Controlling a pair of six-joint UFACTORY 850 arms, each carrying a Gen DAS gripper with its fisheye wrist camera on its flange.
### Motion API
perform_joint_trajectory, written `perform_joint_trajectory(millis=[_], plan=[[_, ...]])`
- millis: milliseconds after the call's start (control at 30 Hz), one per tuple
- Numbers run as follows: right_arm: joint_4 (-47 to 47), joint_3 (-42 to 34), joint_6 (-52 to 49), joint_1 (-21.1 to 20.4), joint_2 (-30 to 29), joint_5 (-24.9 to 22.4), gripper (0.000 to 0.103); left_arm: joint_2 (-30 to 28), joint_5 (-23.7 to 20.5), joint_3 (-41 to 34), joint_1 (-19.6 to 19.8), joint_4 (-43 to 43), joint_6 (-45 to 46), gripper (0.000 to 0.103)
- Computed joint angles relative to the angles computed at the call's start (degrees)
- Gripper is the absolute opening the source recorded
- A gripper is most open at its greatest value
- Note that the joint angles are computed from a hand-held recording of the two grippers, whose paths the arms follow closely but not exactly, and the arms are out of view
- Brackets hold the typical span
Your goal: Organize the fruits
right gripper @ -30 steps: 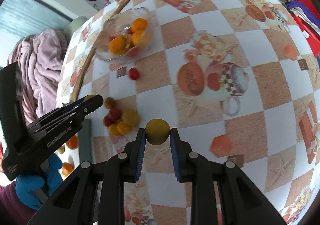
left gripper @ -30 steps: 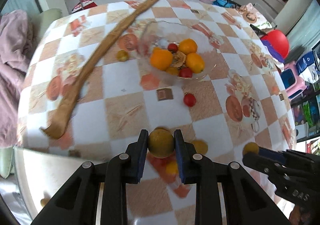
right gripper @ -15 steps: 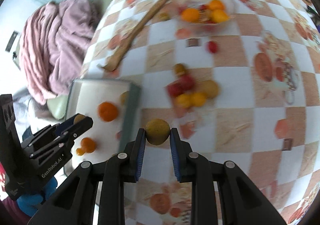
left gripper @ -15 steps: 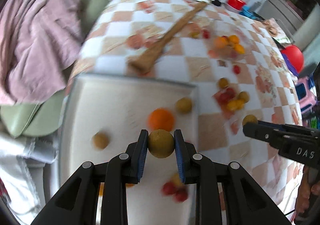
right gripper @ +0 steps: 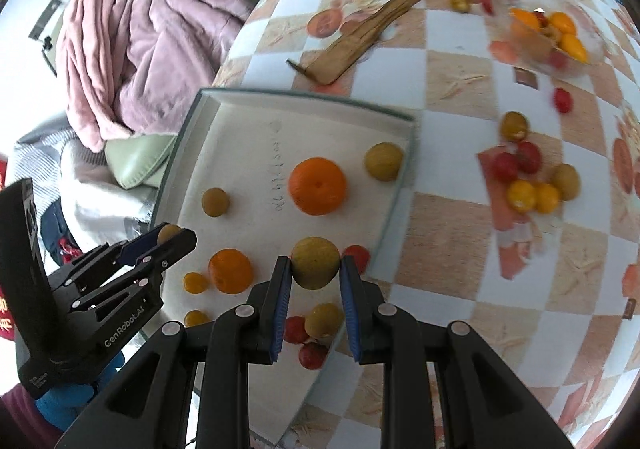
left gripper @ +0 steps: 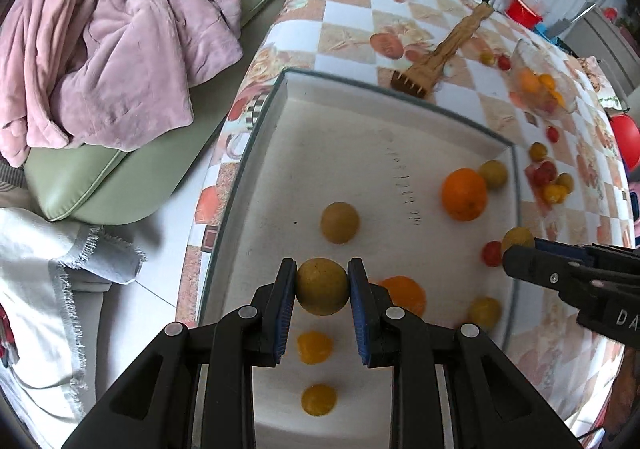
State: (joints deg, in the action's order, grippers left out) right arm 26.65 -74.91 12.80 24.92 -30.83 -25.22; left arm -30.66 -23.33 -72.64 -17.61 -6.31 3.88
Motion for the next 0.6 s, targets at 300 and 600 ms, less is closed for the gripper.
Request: perform_joint_trajectory(millis=[300,600], plan=[[-5.4,-6.1,3.1,1.0,-5.6,-3.7,0.027,-2.9,-0.8,-1.7,-1.1,11.5,-9.4,0.028],[-3.2,-5.7,0.3,1.1,-4.2,-3.5,0.058,-1.6,-0.7,-0.4,-0.6,12.8,-10.7,0.079]])
